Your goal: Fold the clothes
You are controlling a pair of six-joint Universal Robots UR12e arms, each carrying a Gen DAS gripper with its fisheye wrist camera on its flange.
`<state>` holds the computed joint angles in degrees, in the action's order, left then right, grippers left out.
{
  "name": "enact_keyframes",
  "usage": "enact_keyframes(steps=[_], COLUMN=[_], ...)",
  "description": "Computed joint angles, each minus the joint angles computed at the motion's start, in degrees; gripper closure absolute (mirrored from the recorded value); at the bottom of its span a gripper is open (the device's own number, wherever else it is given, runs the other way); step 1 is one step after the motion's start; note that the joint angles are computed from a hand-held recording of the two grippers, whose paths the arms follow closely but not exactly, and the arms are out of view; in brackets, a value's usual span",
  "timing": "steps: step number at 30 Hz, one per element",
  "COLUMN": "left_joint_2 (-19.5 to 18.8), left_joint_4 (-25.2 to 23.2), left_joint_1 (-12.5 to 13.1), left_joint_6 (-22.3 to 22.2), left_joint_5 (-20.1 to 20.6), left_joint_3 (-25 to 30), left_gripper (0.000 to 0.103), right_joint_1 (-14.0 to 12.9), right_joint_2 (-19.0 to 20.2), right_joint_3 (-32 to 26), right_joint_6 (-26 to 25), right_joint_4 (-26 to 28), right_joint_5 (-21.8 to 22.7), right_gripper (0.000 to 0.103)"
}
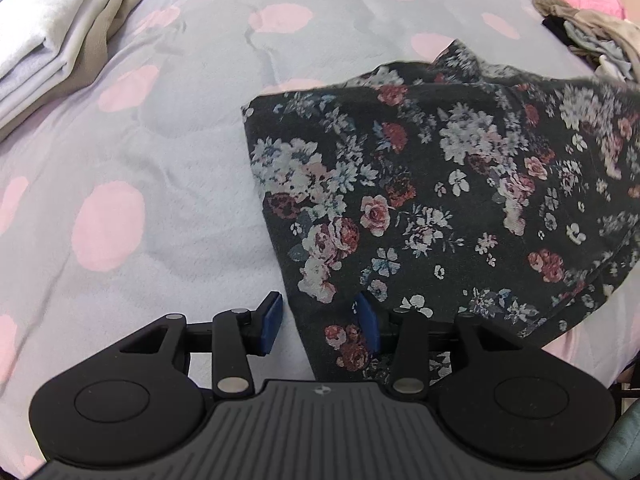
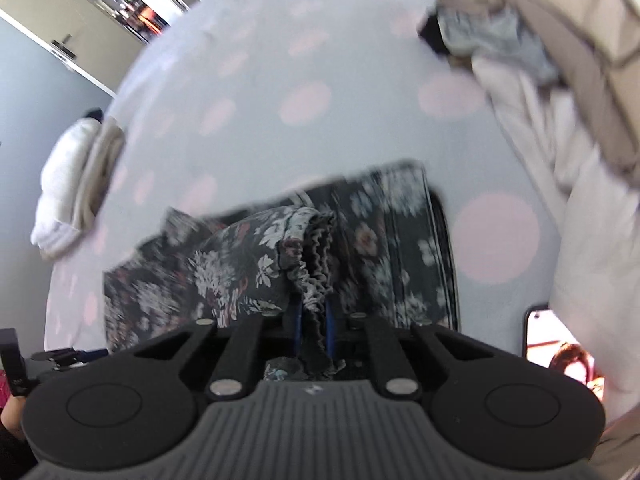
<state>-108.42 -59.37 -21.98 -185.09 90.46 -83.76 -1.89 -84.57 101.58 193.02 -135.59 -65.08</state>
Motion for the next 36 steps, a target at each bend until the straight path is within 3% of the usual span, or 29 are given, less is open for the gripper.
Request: enact_keyframes(steps=[6,15,18,19,20,26,31,34,36], left_joint_2=[1.5,0.9,0.9,0.6,0.7,1.9,0.4,-1.4,-2.5], left_joint_4=[5.8,2.8,2.3,2.3,2.4,9.3,13.2,11.9,11.6], left_joint_1=[0.8,0.4,0.6,0.9,1.1,1.4,1.7,1.6,1.4], left_joint_6=[0.7,3.0,2.1,0.8,-0.2,1.0,1.3,1.8,2.0], left_joint_5=[-2.7,-0.8,1.6,0.8,0.2,-0.6,-4.5,-6.1,-5.0], left_joint_3=[-2.2,-2.0,-2.2,-2.0,-2.1,-2.9,-1.1,0.5,1.1], left_gripper=[0.058,0.058,0.056,0.056,0.057,0.064,0.071,0.075,0.077], right_joint_1=[-0.2,0.9,1.8,2.2,2.6,3.6,5.7,5.2,4.6], right_joint_2=[-1.5,1.9,2.4,2.4,2.2,0.1,0.1,0.9,1.7], right_joint_3=[0.0,-1.2,-1.8,-2.1,-2.2,-1.3,-0.7,-0.9,-1.2], right_joint_6=[0.8,1.2,-0.4,-0.8,-1.0,-2.5,-5.7,-5.9,-5.4], right_joint_4=[-1.3,5.8,6.5,6.7,6.5,0.0,-6.9,-6.9,-5.2], right_joint_5=[-5.2,-11.8,-14.5,-15.9,-17.4,-20.7,-26.2,-22.4,-18.6], right_gripper=[0.091,0.090,0.083,0.073,0.069,0.069,0.082,0.082,0.082])
